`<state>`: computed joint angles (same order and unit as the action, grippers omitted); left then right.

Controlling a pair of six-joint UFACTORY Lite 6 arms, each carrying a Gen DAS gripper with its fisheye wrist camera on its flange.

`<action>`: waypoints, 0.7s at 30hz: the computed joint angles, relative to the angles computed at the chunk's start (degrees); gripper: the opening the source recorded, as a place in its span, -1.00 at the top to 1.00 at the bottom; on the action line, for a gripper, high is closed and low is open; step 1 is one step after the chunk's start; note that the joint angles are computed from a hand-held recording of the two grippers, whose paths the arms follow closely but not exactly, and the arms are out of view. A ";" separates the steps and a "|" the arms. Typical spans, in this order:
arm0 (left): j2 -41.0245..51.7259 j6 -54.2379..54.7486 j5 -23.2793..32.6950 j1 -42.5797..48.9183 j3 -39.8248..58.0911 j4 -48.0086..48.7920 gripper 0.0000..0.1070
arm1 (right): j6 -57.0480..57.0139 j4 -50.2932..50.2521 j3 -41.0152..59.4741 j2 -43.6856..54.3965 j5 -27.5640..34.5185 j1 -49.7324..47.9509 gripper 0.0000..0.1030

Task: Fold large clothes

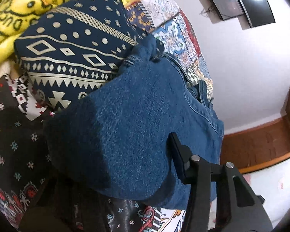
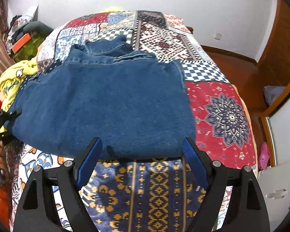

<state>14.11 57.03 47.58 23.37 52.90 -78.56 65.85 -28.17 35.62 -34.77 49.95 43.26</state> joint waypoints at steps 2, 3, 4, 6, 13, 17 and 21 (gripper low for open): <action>-3.47 -1.34 -3.05 -1.16 -1.32 0.90 0.29 | 1.00 -0.42 1.65 1.67 0.52 1.88 -0.60; -4.80 -1.47 -4.28 -1.47 -1.54 1.61 0.32 | 1.32 -0.49 2.76 2.40 0.87 2.96 -0.60; -4.83 -2.07 -6.31 -3.15 -0.20 1.88 0.37 | 1.79 -0.69 3.76 3.08 1.31 4.01 -0.60; -8.19 -3.47 -7.69 -4.06 0.00 3.77 0.43 | 2.58 -1.71 6.34 4.72 2.43 6.18 -0.60; -18.56 -2.71 -8.67 -1.97 2.01 5.90 0.64 | 1.92 -4.52 17.48 15.16 2.98 9.59 -0.60; -20.80 -1.29 -6.92 0.86 4.58 6.47 0.65 | -0.14 -3.86 24.81 24.12 -1.08 9.80 -0.61; -23.13 1.77 -4.49 4.33 5.64 8.48 0.65 | -4.88 -0.19 32.50 35.39 -6.94 8.78 -0.61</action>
